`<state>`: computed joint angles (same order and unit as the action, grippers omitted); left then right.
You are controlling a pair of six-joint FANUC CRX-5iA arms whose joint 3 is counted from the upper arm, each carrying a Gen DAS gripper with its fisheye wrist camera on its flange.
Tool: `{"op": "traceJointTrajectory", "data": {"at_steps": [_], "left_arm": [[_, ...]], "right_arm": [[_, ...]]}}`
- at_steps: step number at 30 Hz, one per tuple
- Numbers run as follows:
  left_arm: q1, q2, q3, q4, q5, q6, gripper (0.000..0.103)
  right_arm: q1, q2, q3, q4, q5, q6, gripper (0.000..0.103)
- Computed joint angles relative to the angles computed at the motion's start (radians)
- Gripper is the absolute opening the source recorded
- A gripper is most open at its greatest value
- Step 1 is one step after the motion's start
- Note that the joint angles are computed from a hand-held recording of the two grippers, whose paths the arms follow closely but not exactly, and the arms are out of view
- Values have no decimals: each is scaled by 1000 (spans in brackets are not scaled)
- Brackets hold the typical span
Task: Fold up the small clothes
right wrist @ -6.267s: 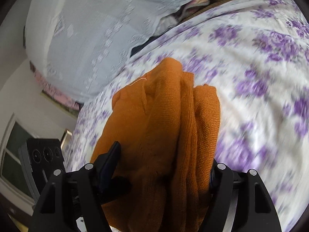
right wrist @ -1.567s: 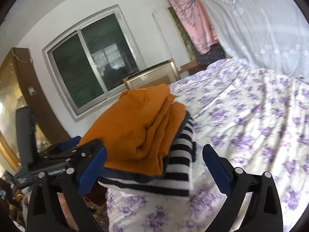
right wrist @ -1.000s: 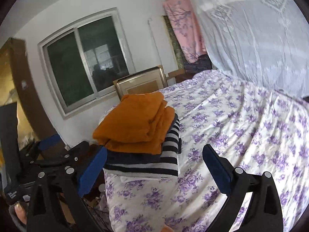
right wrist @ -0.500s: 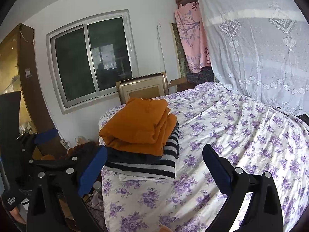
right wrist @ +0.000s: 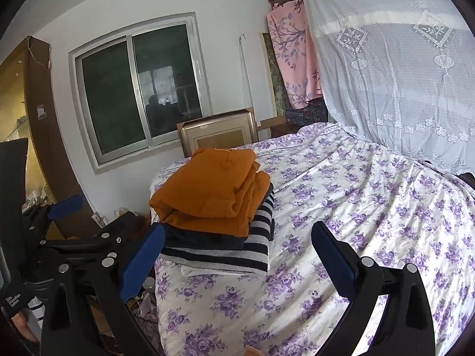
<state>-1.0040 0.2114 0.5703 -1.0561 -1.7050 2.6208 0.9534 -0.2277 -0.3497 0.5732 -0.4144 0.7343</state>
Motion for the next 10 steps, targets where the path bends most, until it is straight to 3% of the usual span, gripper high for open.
{"op": "traceJointTrajectory", "data": {"at_steps": [10], "left_arm": [[10,-3,-1,21,5,17,99]], "right_arm": [[-2,-1,-4,-1,4,-4,100]]}}
